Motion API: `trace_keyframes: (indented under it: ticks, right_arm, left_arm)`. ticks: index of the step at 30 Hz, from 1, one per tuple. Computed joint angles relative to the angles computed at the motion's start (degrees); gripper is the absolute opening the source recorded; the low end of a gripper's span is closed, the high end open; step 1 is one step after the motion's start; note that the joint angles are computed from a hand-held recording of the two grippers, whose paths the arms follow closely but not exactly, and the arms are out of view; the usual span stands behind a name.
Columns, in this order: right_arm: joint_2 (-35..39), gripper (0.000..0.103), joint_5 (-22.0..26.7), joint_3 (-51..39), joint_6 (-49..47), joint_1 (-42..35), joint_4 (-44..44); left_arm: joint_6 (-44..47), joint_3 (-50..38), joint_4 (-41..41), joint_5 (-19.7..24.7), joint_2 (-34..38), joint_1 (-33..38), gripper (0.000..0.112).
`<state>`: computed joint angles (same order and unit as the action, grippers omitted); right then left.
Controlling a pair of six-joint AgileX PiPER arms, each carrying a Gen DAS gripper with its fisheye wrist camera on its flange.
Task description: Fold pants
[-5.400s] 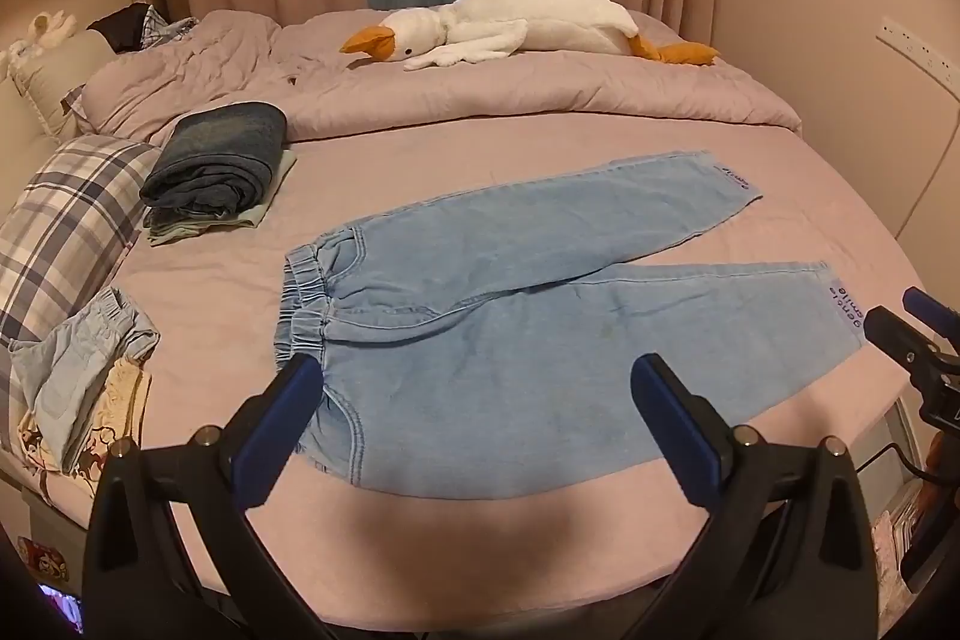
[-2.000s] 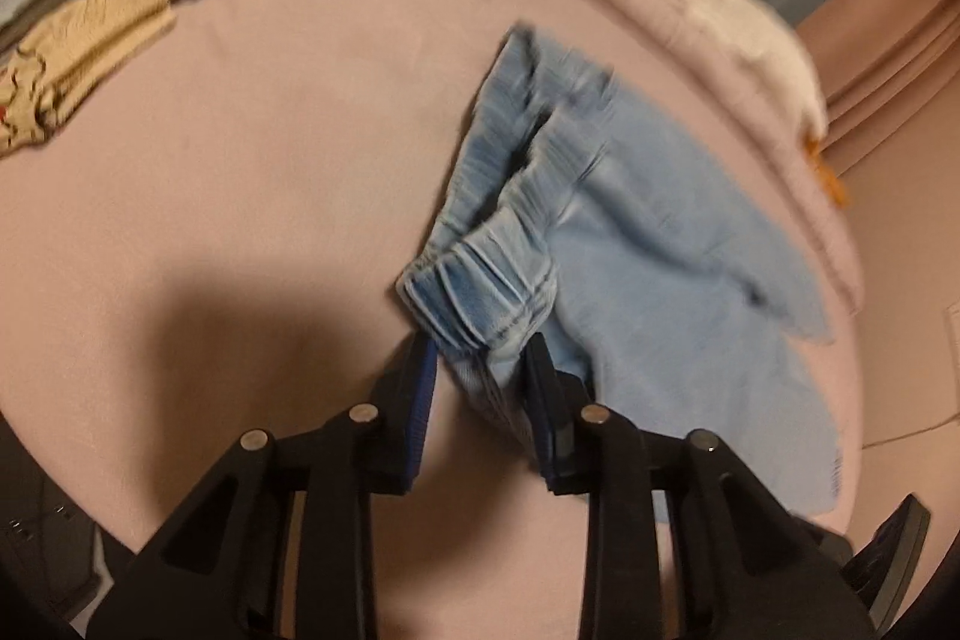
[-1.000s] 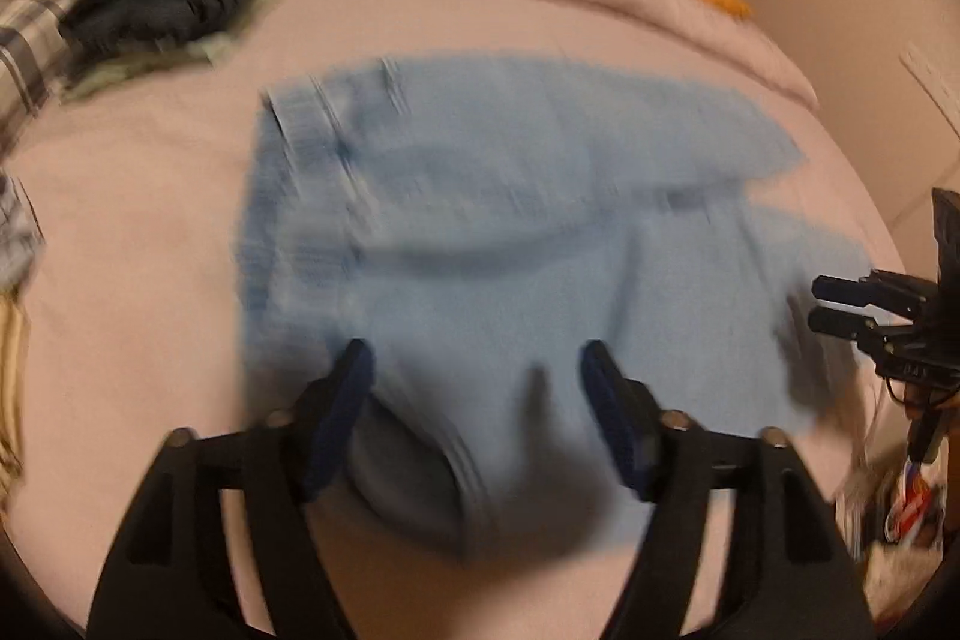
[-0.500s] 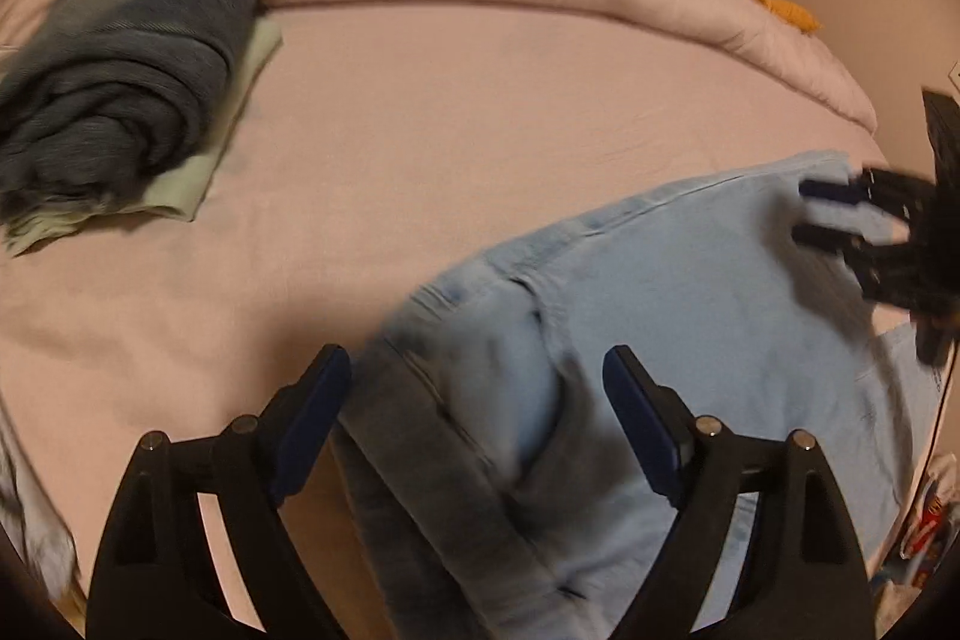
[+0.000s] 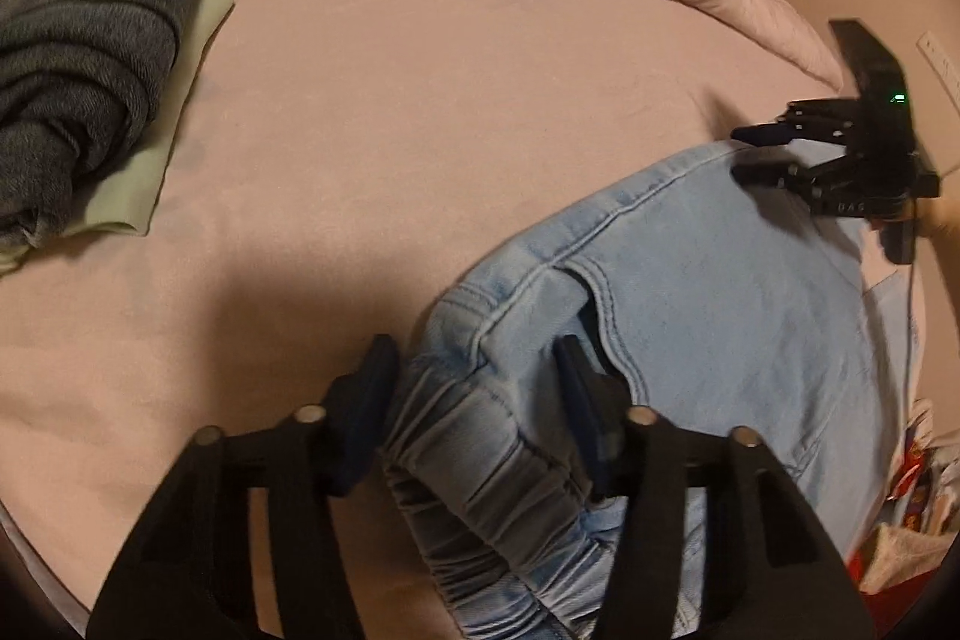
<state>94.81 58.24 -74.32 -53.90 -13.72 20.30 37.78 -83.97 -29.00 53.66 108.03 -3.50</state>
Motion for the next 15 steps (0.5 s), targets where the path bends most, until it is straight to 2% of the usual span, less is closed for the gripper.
trace_keyframes:
  ticks: [1, 2, 4, 5, 8, 11, 13, 15]
  right_arm:
    - [-1.8, 0.02, -1.2, 1.7, 0.3, 1.0, -1.4]
    - [-3.5, 0.014, -2.6, 3.5, 1.1, 2.2, -3.6]
    - [-8.0, 0.01, -6.3, 8.0, 3.6, 5.3, -9.1]
    - [-9.8, 0.008, -7.5, 9.6, 4.9, 6.3, -11.2]
    - [-16.6, 0.007, -11.5, 13.4, 10.8, 8.8, -16.5]
    - [-26.6, 0.007, -14.7, 17.8, 16.3, 10.9, -21.5]
    - [-35.0, 0.007, -15.2, 20.8, 14.1, 9.4, -20.2]
    - [-43.3, 0.007, -13.2, 22.6, 8.9, 6.1, -15.9]
  left_arm:
    - [-1.1, 0.5, 1.1, -1.0, -0.7, -0.8, 0.043]
    - [-2.4, 1.0, 2.4, -1.7, -1.4, -1.7, 0.04]
    - [-6.1, 1.8, 7.2, -4.2, -3.3, -4.1, 0.034]
    - [-6.7, 1.8, 8.5, -4.7, -3.7, -3.9, 0.032]
    - [-13.5, 4.9, 16.0, -9.8, -8.9, -6.9, 0.03]
    - [-19.9, 14.3, 25.1, -18.1, -19.4, -11.5, 0.029]
    - [-20.9, 20.5, 28.4, -22.2, -26.1, -12.8, 0.028]
    - [-18.9, 27.4, 30.1, -24.9, -34.7, -14.0, 0.028]
